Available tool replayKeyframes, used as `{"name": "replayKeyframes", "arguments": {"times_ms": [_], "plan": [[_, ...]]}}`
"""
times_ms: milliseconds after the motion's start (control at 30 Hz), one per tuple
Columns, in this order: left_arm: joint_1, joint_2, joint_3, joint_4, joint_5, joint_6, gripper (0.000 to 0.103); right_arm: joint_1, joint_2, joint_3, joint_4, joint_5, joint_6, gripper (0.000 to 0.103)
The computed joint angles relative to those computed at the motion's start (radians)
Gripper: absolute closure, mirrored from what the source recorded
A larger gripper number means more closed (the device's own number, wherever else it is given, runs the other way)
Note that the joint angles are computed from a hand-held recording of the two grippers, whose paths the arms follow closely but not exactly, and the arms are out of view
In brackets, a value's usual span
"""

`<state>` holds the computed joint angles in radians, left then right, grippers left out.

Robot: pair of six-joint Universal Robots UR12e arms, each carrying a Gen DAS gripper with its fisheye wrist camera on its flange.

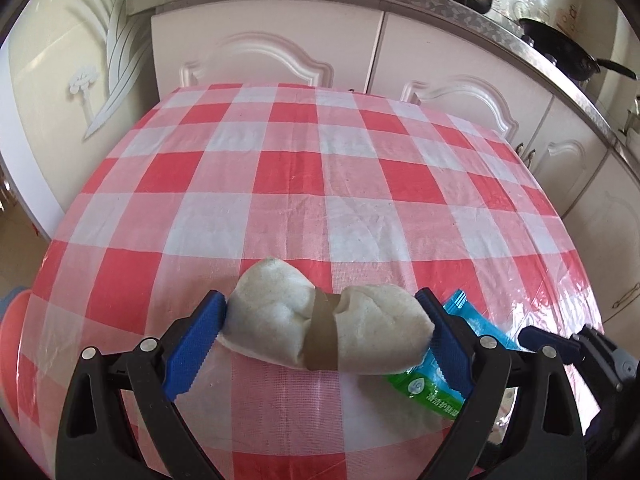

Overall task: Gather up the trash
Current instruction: 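Grasp the white wrapped roll with the left tool while the right tool grasps the blue cow packet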

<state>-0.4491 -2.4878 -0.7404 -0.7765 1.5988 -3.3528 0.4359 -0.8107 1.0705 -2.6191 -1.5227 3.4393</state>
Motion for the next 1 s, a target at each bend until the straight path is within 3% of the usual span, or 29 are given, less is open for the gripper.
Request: {"name": "replayKeyframes", "arguments": {"times_ms": [367,1000], "plan": [[0.003,0.032,-0.080,0.098,-0.016,0.036,0.018,0.000,0.007,-0.018,0.027,-0.015,0.009,0.009],[0.039,0.122,-0.236,0.233,-0.069,-0.015,0.020,0.025,0.039,-0.095,0.145,-0.131,-0.045,0.013]]}}
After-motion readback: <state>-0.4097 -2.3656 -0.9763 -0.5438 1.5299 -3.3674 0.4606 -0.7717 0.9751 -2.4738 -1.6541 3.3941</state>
